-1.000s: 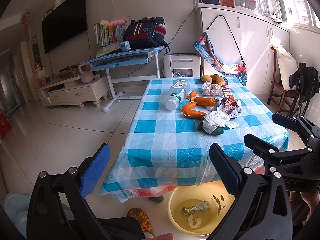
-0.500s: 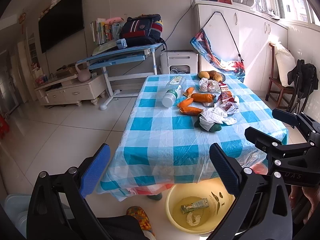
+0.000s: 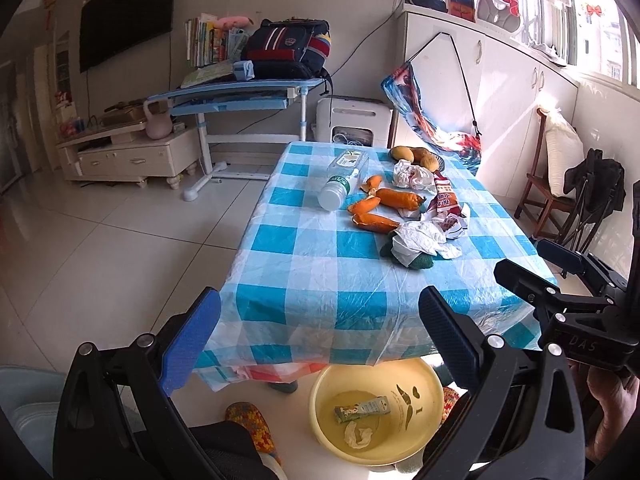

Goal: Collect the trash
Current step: 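Reach the right gripper to the white tissue and close on it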

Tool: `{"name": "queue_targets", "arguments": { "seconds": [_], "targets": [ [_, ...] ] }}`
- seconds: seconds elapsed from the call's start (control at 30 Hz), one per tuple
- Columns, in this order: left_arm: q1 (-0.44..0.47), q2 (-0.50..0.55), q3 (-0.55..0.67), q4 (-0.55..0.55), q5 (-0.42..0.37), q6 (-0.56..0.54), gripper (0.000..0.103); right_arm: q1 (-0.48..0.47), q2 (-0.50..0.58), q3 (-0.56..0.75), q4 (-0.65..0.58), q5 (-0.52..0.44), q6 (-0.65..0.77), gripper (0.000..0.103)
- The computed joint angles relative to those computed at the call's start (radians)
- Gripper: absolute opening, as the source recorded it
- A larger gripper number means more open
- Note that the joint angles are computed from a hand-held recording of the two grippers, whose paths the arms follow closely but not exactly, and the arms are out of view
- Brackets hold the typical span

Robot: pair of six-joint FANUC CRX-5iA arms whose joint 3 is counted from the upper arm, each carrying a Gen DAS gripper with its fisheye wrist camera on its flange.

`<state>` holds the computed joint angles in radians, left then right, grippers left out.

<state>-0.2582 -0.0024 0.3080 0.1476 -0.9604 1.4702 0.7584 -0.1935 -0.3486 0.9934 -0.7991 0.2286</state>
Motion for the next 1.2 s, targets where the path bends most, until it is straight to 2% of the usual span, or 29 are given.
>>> {"name": "queue_targets", "arguments": {
  "seconds": [0.07, 0.23, 0.37, 0.43, 0.47, 0.53, 0.57, 0.73, 0.8, 0.97, 1.03, 1.13, 1.2],
  "targets": [
    [0.020, 0.006, -0.006, 0.056, -0.001, -0.010, 0.096, -0.013, -0.012, -0.004, -0.018, 0.012, -0.018, 0.092],
    [0.007, 0.075, 0.067, 0.078, -0.049, -0.037, 0.096, -0.049, -0.017, 0.024, -0.121, 0.044, 0.024, 0.092],
    [-0.021, 0.163, 0.181, 0.050, -0.105, -0.032, 0.096, -0.098, 0.017, 0.104, -0.275, 0.051, 0.177, 0.091],
    [-0.022, 0.217, 0.246, 0.067, -0.138, -0.028, 0.096, -0.124, 0.038, 0.152, -0.358, 0.050, 0.269, 0.087],
    [-0.020, 0.242, 0.278, 0.071, -0.151, -0.011, 0.096, -0.135, 0.050, 0.176, -0.393, 0.048, 0.310, 0.082],
    [-0.013, 0.292, 0.346, 0.064, -0.179, 0.036, 0.096, -0.162, 0.079, 0.240, -0.495, 0.036, 0.425, 0.079],
    [-0.010, 0.317, 0.379, 0.059, -0.196, 0.060, 0.096, -0.169, 0.086, 0.255, -0.516, 0.039, 0.463, 0.076],
    [0.000, 0.411, 0.491, 0.073, -0.262, 0.110, 0.096, -0.194, 0.127, 0.317, -0.553, 0.052, 0.595, 0.076],
    [-0.011, 0.445, 0.545, 0.046, -0.296, 0.123, 0.096, -0.212, 0.144, 0.344, -0.584, 0.059, 0.645, 0.076],
    [-0.020, 0.530, 0.678, 0.015, -0.356, 0.146, 0.096, -0.251, 0.202, 0.445, -0.712, 0.026, 0.787, 0.076],
    [-0.016, 0.587, 0.771, 0.010, -0.398, 0.167, 0.096, -0.258, 0.202, 0.448, -0.768, 0.026, 0.834, 0.076],
    [-0.007, 0.668, 0.904, 0.012, -0.460, 0.222, 0.096, -0.253, 0.213, 0.463, -0.850, -0.001, 0.975, 0.076],
    [0.002, 0.715, 0.978, 0.026, -0.494, 0.268, 0.096, -0.238, 0.238, 0.481, -0.831, -0.021, 1.032, 0.076]
  ]
}}
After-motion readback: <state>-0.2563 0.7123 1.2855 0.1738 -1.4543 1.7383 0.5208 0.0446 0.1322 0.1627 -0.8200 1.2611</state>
